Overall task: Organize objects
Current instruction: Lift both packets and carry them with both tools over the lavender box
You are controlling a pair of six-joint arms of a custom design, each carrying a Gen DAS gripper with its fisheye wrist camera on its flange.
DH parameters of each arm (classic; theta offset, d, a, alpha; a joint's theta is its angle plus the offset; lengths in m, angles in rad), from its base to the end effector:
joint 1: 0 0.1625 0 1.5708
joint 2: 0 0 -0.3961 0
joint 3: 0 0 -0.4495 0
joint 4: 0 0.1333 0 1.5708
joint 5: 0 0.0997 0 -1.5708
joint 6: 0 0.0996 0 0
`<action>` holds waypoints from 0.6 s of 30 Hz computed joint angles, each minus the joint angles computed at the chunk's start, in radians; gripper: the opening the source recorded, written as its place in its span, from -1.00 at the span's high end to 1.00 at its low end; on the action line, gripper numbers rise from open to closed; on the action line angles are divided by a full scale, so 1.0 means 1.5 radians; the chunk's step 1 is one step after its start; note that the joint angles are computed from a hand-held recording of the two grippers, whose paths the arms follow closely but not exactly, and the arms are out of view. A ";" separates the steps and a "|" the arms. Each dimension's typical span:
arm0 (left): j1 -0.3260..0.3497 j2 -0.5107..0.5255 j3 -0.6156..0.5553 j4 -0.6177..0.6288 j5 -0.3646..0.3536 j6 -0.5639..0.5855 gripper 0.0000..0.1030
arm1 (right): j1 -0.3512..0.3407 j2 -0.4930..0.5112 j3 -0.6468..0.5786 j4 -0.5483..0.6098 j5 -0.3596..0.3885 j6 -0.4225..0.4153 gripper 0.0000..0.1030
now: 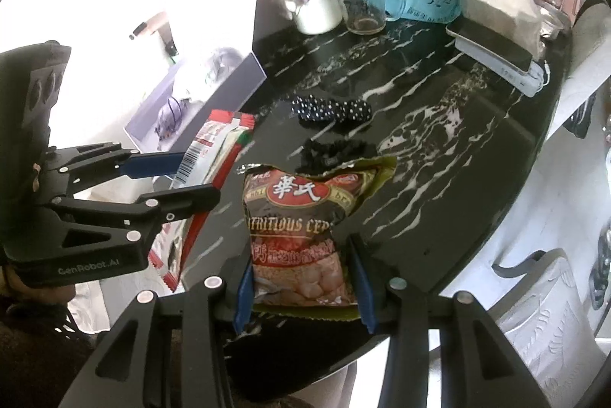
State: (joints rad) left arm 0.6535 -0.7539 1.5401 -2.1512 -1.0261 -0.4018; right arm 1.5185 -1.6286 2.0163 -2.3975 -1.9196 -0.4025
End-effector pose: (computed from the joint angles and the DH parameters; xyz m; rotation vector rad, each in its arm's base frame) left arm -0.4327 -0.5642 0.0118 0.7294 2.4750 -0.2309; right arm 0.0718 -0.5278 0.3456 0.3615 -2.6453 0.4739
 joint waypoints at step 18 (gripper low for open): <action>0.011 -0.089 0.020 -0.002 -0.044 0.131 0.11 | 0.120 0.031 -0.007 -0.058 -0.109 0.138 0.14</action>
State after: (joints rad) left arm 0.6702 -0.8876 1.5700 -2.1540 -1.0916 -0.2060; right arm 1.6978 -1.5822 2.0061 -2.4848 -2.0829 -0.1953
